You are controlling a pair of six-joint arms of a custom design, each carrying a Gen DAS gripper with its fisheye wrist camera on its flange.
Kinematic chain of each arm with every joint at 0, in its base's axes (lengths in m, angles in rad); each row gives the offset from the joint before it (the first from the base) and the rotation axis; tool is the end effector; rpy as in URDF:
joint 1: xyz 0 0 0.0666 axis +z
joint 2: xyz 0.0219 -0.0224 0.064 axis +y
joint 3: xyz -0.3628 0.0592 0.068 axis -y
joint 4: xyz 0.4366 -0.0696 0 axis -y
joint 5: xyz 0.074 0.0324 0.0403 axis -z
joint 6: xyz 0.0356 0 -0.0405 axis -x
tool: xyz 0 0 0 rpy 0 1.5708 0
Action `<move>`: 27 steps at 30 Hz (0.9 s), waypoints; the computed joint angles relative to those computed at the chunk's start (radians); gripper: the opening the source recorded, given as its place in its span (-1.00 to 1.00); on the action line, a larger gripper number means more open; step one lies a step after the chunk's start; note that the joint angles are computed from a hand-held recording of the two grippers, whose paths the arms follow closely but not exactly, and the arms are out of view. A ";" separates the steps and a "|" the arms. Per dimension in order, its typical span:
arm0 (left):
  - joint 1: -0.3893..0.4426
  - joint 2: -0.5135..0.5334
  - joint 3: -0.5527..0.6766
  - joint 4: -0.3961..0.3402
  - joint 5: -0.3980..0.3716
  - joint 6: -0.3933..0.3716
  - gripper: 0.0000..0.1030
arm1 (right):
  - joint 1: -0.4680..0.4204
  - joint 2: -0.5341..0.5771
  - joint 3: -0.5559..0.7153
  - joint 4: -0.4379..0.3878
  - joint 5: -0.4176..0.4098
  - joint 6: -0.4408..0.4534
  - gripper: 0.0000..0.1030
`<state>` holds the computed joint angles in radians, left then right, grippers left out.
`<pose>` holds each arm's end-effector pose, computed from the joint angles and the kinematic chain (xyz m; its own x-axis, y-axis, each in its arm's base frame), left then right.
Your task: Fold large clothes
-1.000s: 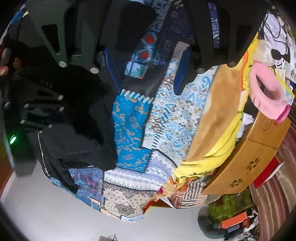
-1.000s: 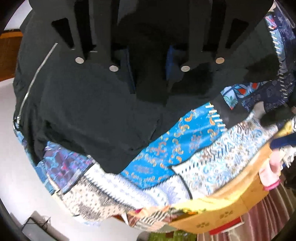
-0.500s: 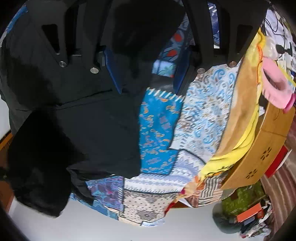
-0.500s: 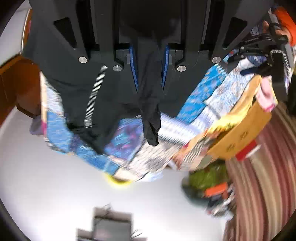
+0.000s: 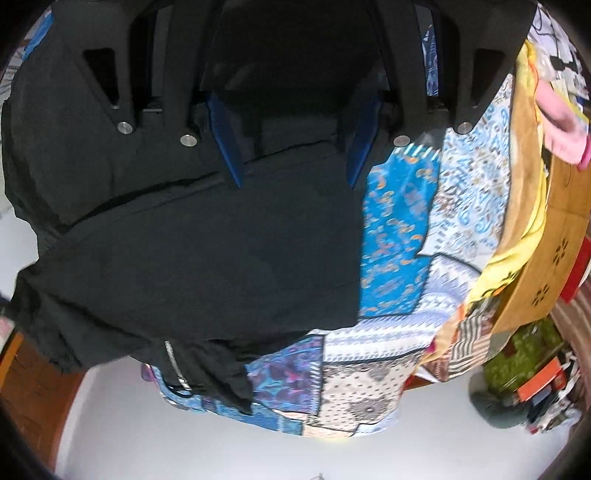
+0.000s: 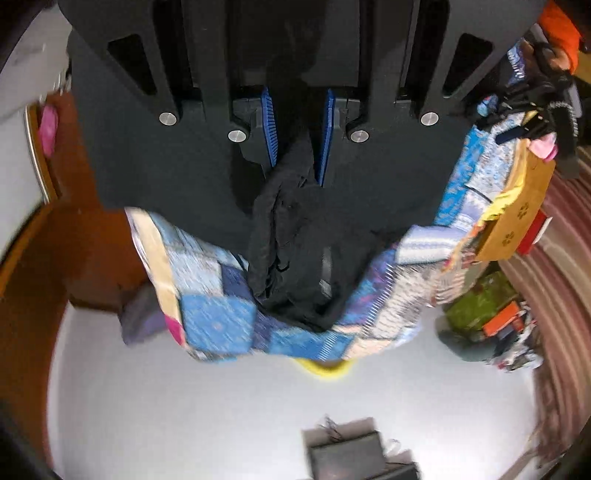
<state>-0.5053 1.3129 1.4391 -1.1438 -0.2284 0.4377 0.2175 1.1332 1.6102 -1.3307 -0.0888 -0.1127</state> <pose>0.4283 -0.2282 0.4611 -0.8301 -0.0126 -0.5575 0.0172 0.9987 -0.0482 0.3796 0.0867 0.6058 -0.7619 -0.0536 -0.6455 -0.1874 0.9722 0.1403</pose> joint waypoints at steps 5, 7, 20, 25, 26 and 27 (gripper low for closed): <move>-0.025 0.027 0.028 0.001 -0.004 -0.016 0.10 | -0.047 -0.019 -0.083 -0.070 0.042 -0.005 -0.65; -0.033 0.030 0.032 0.001 -0.005 -0.015 0.10 | -0.071 -0.026 -0.102 -0.085 0.046 0.007 -0.65; -0.051 0.041 0.035 0.027 0.019 0.008 0.10 | -0.181 -0.095 -0.128 -0.139 -0.010 -0.022 -0.64; -0.071 0.036 0.057 0.059 -0.016 -0.025 0.10 | -0.203 -0.135 -0.115 -0.130 0.050 -0.046 -0.45; -0.078 0.032 0.060 0.071 -0.028 -0.033 0.10 | -0.213 -0.138 -0.108 -0.138 0.055 -0.044 -0.35; -0.085 0.029 0.066 0.084 -0.037 -0.041 0.10 | -0.224 -0.143 -0.102 -0.145 0.059 -0.044 -0.31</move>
<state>-0.5907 1.3417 1.5047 -1.0597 -0.2651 0.3963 -0.0061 0.9904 1.5077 -1.4754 -0.0301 -0.1569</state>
